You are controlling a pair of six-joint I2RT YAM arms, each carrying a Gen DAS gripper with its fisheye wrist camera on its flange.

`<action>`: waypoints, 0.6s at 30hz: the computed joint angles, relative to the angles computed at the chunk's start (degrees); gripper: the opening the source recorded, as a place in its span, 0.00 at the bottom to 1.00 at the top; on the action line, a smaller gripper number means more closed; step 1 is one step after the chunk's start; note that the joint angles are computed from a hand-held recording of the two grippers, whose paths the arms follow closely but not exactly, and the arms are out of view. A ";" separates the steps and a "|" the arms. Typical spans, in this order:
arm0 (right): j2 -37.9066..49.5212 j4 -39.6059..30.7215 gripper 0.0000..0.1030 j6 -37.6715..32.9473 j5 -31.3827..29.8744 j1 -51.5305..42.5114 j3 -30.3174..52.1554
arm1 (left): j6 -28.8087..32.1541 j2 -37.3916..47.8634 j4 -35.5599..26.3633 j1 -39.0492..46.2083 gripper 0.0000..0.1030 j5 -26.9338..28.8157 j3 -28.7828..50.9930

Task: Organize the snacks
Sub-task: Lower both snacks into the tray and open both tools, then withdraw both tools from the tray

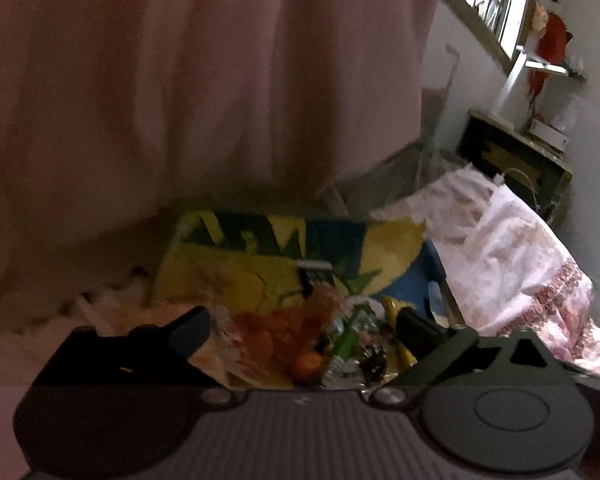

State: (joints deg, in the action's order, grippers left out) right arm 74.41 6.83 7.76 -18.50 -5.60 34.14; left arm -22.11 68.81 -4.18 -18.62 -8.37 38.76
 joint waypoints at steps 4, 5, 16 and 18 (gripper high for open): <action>-8.97 -5.12 0.99 -3.52 -0.75 -1.66 -1.53 | 0.38 -8.14 -5.12 -2.52 1.00 -4.98 -1.79; -11.04 -6.36 0.99 -4.46 -0.87 -2.02 -1.86 | 0.20 -10.12 -6.73 -3.16 1.00 -6.12 -2.22; -38.49 -28.82 0.99 -11.90 -0.95 -5.45 -6.84 | -5.66 -28.61 -25.17 -17.81 1.00 -22.11 -7.17; -42.60 -32.96 0.99 -12.04 -0.95 -5.83 -6.94 | -8.65 -31.11 -30.24 -22.49 1.00 -26.21 -7.33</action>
